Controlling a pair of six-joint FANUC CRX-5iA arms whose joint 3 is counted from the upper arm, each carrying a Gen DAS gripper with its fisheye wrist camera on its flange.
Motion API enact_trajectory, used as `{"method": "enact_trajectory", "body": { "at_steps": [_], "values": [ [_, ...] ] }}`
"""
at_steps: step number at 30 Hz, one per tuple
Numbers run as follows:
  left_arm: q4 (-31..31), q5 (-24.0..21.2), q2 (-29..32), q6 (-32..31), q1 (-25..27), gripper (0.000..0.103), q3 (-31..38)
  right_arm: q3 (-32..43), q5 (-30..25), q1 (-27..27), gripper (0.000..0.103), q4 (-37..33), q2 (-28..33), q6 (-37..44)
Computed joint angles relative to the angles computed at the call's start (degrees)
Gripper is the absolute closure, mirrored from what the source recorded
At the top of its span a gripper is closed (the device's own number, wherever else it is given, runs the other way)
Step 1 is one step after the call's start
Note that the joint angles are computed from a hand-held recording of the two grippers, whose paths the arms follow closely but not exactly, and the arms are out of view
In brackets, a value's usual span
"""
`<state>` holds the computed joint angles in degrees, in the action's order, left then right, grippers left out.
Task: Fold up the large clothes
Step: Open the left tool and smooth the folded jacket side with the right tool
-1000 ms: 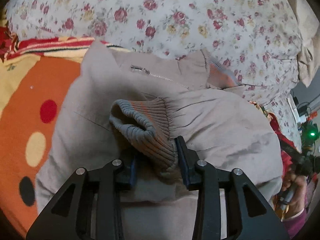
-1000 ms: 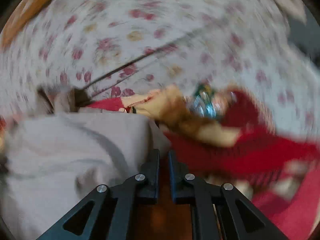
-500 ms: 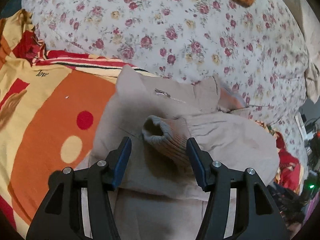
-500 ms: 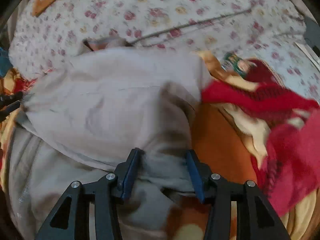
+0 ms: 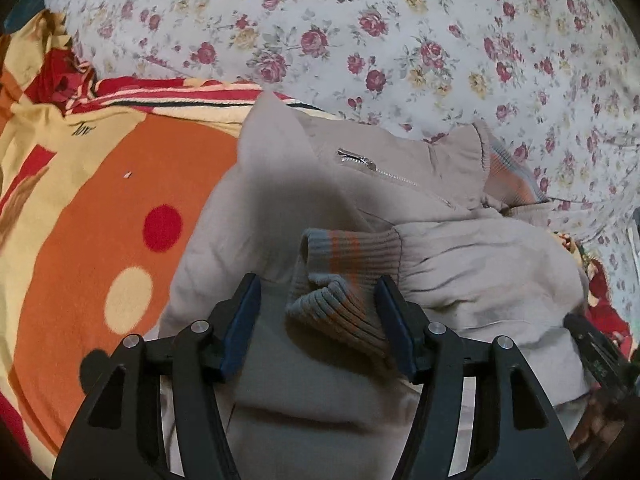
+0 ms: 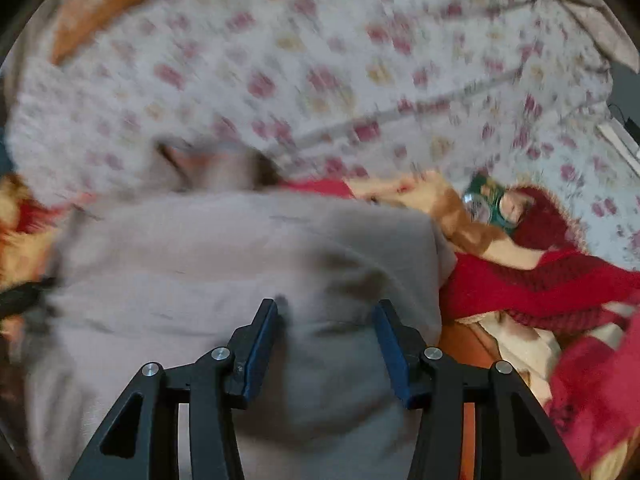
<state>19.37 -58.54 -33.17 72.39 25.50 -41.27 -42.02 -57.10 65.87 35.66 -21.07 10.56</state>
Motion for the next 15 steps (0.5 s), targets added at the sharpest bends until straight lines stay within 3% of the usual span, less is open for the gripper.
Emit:
{"method": "enact_trajectory", "body": {
  "at_steps": [2,6,8,10,13,15],
  "values": [
    [0.4,0.1,0.3,-0.7,0.4,0.043,0.1,-0.8,1.6,-1.5,0.055,-0.8,-1.1,-0.5],
    [4.6,-1.7,-2.0,-5.6,4.4,0.043,-1.9,-2.5,-4.3,5.0,0.055,1.0,-8.7,-5.1],
    [6.2,-3.2,-4.2,-7.8,6.6,0.043,-2.9,-4.7,-10.5,12.0,0.043,3.4,-12.6,-8.9],
    [6.6,-4.6,-6.8,-8.9,8.3,0.043,-3.7,-5.8,-14.7,15.5,0.034,3.0,-13.1,-10.8],
    [7.1,-9.1,-10.2,-11.2,11.3,0.043,-4.2,-5.8,-15.3,13.2,0.034,-2.9,-10.6,-9.3],
    [7.9,-13.1,-12.9,-14.3,14.6,0.043,-4.6,-7.0,-14.1,13.2,0.034,-3.0,-12.9,-11.7]
  ]
}}
